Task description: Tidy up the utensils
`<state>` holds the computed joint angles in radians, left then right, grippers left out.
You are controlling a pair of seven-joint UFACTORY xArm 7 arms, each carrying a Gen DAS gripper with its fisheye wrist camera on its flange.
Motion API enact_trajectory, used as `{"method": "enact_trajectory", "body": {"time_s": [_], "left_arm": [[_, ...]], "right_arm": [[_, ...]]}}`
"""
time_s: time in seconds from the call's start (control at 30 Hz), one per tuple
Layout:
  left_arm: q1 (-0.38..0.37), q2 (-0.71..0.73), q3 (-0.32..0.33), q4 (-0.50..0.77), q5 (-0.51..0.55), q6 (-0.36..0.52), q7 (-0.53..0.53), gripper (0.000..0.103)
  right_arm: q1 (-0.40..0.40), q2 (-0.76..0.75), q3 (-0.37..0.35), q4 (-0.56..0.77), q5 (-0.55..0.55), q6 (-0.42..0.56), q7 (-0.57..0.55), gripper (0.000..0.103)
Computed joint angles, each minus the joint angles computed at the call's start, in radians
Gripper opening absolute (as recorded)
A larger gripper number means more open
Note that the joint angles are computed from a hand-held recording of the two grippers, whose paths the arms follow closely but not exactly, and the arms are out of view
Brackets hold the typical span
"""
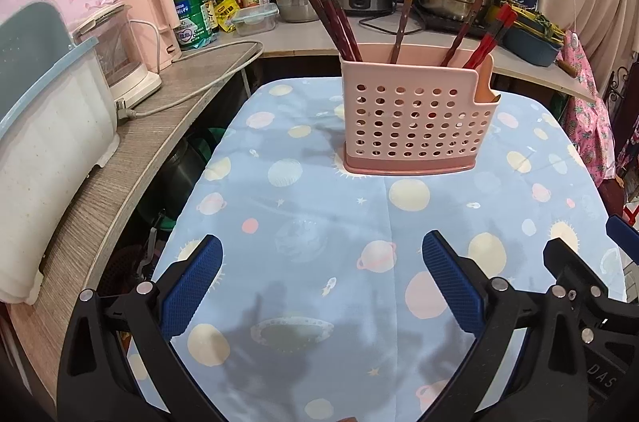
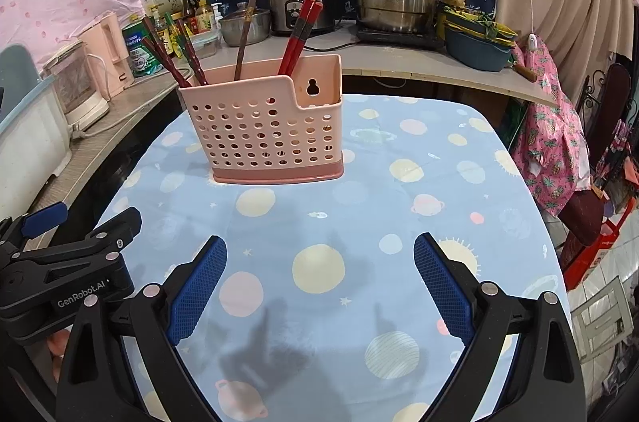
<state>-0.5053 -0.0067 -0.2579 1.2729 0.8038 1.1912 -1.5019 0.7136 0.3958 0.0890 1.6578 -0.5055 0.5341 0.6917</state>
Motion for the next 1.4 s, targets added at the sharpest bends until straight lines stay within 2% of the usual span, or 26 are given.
{"method": "enact_trajectory", "body": {"time_s": [0.93,1.4], "left_arm": [[-0.019,0.033,0.012,0.054,0.019,0.050,0.017,0.096],[-0.006,0.029,0.020,0.039,0.012,0.006,0.026,0.096]], "right_arm": [[0.004,0.019,-0.007,0.026,0.012,-0.006,-0.013,0.091],[0.007,0.034,-0.011,0.050,0.016,0.005,-0.020,0.091]]}}
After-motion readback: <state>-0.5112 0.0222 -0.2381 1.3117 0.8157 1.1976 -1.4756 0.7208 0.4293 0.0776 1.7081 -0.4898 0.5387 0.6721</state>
